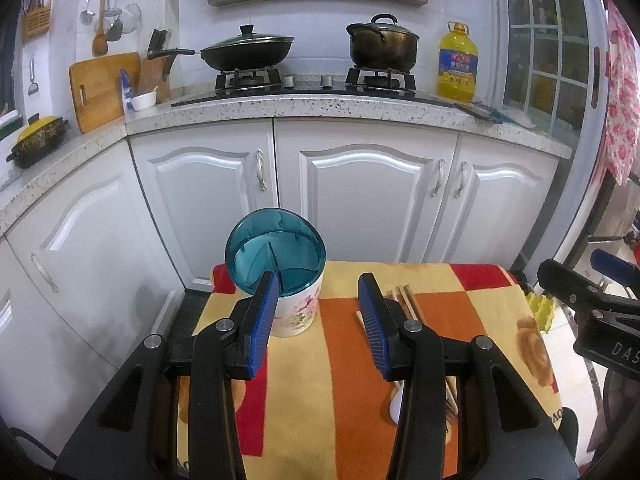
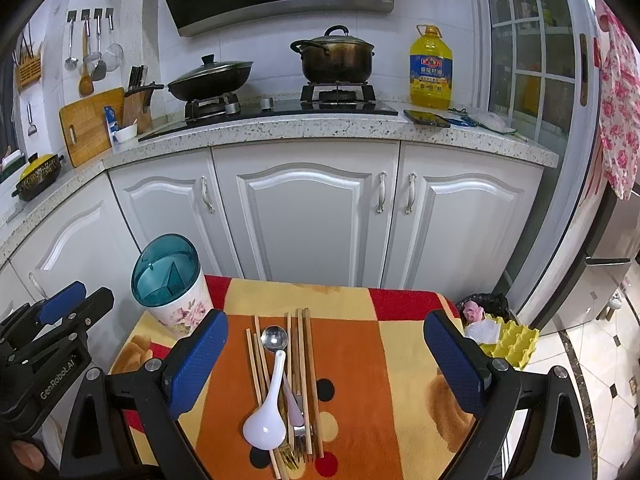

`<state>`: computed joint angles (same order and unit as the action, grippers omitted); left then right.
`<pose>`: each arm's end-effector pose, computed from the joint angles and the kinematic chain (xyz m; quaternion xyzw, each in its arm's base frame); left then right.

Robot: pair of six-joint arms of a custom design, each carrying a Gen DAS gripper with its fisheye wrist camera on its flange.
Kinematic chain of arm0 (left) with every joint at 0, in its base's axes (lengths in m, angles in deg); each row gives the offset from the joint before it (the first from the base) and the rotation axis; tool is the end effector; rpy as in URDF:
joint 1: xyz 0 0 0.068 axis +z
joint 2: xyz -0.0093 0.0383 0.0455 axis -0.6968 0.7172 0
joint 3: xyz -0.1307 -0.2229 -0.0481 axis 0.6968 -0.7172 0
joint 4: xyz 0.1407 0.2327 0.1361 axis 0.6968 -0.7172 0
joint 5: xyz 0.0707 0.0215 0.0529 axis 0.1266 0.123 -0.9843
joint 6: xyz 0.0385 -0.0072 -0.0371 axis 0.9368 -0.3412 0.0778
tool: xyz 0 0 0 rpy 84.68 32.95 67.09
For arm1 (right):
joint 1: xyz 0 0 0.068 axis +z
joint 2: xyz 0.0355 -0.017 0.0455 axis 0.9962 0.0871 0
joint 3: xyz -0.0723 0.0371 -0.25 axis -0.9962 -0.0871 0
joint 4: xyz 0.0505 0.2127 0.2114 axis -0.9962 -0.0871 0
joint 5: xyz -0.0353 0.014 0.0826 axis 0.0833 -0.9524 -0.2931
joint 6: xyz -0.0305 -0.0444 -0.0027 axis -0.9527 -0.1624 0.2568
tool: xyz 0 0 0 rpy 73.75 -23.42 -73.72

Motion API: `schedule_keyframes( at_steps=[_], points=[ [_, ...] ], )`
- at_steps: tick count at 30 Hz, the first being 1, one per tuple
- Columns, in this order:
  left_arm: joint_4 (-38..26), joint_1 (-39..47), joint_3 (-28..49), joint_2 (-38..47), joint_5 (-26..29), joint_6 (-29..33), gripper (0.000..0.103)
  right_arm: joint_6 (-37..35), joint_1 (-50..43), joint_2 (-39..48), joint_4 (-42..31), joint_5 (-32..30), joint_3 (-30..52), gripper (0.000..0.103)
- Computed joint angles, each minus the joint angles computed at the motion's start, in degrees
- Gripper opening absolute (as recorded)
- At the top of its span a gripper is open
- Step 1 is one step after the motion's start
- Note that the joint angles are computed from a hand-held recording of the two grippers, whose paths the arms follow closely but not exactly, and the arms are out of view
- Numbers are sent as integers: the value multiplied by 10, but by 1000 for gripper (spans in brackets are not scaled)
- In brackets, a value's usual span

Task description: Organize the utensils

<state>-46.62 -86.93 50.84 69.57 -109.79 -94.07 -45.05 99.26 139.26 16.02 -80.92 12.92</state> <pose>0.1917 -0.1421 0.2934 -0.1437 0.8745 0.0725 0.4576 0.2604 0.0704 0.3066 -0.1600 0.8809 0.0936 0.4356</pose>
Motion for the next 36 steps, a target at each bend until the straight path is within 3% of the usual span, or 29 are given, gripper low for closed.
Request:
schedule_keyframes(
  at_steps=[23, 36],
  points=[
    [14, 7, -7, 9, 15, 2, 41, -4, 2, 16, -2, 0, -3, 98],
    [46, 38, -26, 13, 57, 26, 41, -11, -5, 48, 3, -6, 2, 97]
  ],
)
